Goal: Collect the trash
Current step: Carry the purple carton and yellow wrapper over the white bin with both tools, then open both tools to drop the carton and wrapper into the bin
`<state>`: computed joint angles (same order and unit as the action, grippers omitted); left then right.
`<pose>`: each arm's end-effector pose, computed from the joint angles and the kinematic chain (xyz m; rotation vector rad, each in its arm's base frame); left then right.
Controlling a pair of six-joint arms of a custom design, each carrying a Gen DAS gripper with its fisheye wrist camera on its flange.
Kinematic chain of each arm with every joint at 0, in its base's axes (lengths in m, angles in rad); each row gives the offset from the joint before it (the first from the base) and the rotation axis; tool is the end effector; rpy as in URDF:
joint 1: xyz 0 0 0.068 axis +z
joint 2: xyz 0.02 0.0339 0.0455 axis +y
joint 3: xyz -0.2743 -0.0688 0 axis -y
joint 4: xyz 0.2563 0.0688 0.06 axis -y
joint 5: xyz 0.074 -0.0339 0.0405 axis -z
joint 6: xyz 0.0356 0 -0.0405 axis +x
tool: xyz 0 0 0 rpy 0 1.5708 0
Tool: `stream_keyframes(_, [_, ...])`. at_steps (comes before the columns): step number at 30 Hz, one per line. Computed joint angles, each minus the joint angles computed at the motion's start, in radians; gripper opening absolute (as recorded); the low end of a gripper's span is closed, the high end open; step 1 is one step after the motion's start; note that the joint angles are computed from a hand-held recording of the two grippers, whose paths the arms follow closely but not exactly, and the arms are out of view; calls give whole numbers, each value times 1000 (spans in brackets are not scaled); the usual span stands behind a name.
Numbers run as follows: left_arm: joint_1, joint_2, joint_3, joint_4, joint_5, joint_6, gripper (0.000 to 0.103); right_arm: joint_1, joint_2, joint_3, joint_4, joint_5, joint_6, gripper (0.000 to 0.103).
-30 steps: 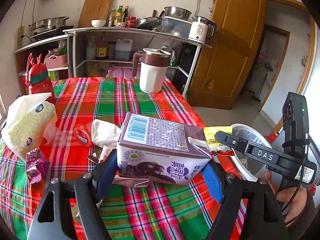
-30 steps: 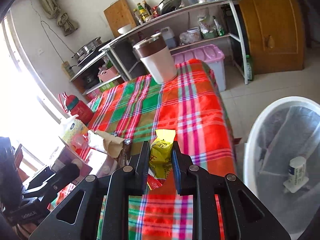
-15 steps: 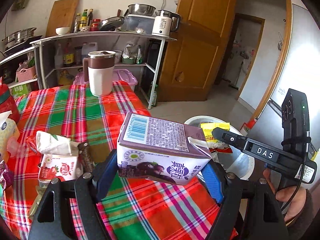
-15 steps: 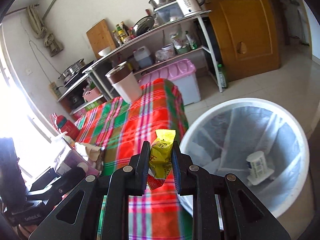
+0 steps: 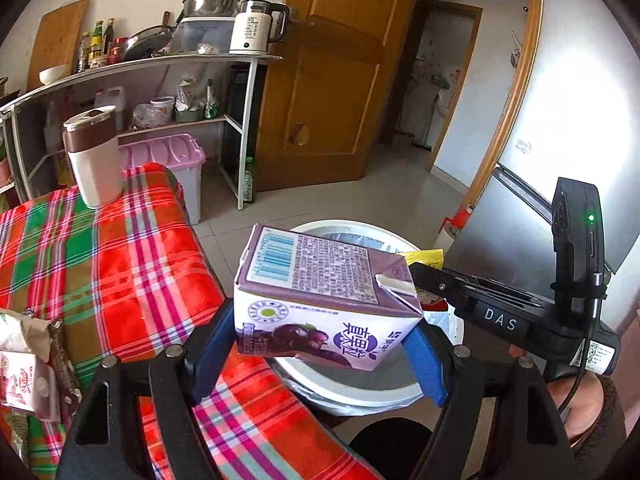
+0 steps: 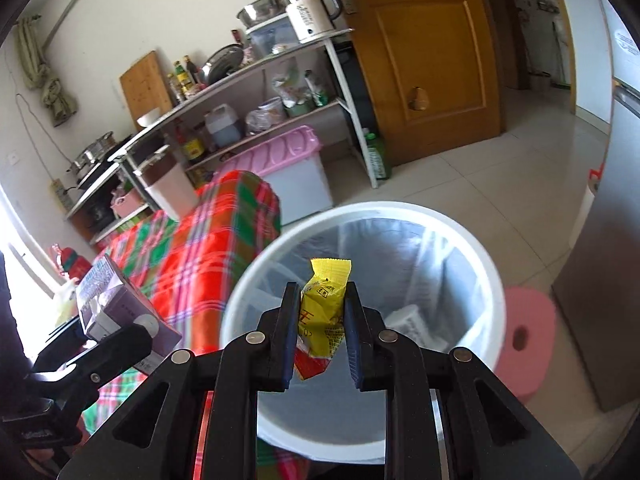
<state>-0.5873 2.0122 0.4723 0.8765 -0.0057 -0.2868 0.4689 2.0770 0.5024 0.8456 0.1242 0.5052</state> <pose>0.2427 -0.1613 0.0397 0.3375 2.2506 -0.4638 0.2639 0.1287 0.0240 0.1066 2.3171 0.3584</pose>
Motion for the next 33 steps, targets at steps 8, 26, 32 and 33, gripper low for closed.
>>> stream_keyframes(8, [-77, 94, 139, -99, -47, -18, 80, -90, 104, 53, -38, 13, -65, 22])
stream_keyframes(26, [-97, 118, 180, -138, -47, -29, 85, -100, 106, 32, -33, 36, -22, 49])
stream_keyframes(32, [-82, 72, 110, -91, -45, -31, 85, -67, 74, 12, -31, 53, -3, 49])
stream_keyframes(33, [-78, 64, 95, -81, -45, -31, 85, -57, 68, 6, -25, 55, 4, 49])
